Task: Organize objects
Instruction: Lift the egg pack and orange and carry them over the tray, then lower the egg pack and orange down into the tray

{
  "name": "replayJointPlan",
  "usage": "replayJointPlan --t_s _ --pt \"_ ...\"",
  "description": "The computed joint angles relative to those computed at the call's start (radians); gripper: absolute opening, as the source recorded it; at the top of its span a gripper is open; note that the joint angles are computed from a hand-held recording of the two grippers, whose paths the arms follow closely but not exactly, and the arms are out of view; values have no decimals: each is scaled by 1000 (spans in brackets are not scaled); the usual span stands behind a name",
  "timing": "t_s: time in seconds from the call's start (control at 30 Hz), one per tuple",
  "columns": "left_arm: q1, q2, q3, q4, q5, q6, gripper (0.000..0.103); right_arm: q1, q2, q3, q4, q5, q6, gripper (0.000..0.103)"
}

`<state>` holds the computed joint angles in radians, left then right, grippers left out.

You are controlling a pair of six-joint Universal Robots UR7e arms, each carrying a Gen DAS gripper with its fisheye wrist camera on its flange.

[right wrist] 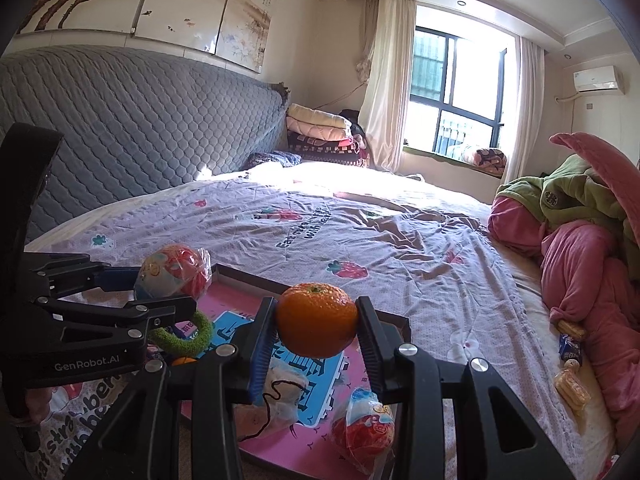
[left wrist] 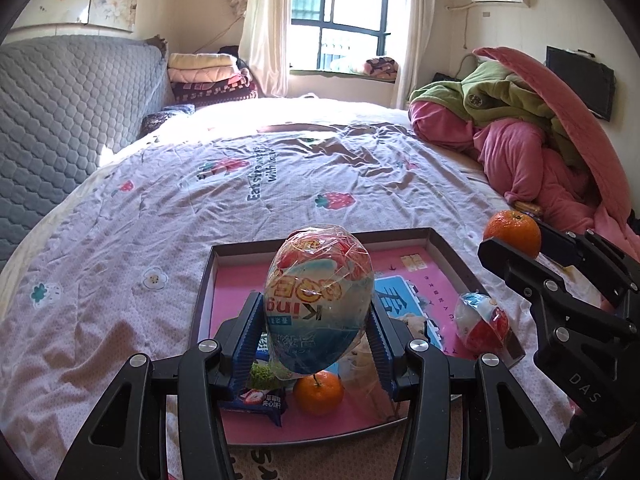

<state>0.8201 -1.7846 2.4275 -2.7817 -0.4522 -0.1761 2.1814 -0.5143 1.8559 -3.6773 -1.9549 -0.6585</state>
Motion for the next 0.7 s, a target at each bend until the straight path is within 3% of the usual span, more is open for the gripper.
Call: replayJointPlan --t_s 0.37,0.7 --pt "47 61 -19 -67 -20 42 51 -11 13 -20 36 -5 10 40" --pt "73 72 -15 -44 -52 17 51 -28 13 -13 69 -14 32 40"
